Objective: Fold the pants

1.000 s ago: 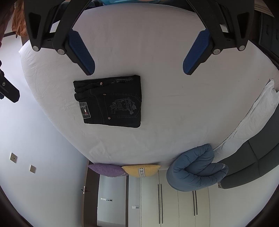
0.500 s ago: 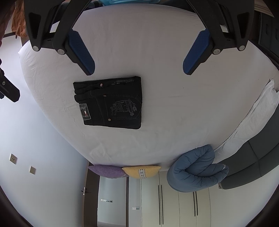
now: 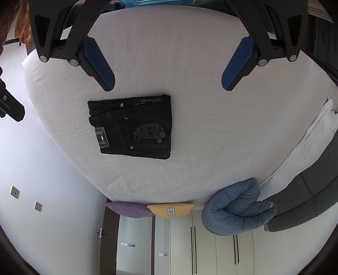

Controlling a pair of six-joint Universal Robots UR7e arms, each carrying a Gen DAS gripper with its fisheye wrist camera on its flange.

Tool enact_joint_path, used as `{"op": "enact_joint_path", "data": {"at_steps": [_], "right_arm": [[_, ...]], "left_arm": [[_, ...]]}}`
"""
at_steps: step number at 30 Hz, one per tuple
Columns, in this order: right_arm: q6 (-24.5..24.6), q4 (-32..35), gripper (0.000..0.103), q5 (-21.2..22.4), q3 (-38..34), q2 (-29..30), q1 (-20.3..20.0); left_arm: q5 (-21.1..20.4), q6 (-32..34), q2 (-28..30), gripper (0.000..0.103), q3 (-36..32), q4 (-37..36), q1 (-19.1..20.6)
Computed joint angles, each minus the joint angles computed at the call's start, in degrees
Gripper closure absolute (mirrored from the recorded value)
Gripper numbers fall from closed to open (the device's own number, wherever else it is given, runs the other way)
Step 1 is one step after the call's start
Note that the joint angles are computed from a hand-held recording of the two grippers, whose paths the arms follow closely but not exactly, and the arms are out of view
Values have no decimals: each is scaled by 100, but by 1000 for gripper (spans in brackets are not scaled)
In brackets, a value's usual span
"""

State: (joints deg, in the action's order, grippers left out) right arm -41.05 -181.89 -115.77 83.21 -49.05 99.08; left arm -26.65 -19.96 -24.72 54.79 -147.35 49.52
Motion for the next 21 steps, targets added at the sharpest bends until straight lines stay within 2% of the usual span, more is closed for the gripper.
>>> {"op": "enact_joint_path", "data": {"at_steps": [21], "right_arm": [[90, 101, 0, -68, 63, -26, 56]], "left_arm": [[-3, -49, -61, 0, 79, 23, -2]]}}
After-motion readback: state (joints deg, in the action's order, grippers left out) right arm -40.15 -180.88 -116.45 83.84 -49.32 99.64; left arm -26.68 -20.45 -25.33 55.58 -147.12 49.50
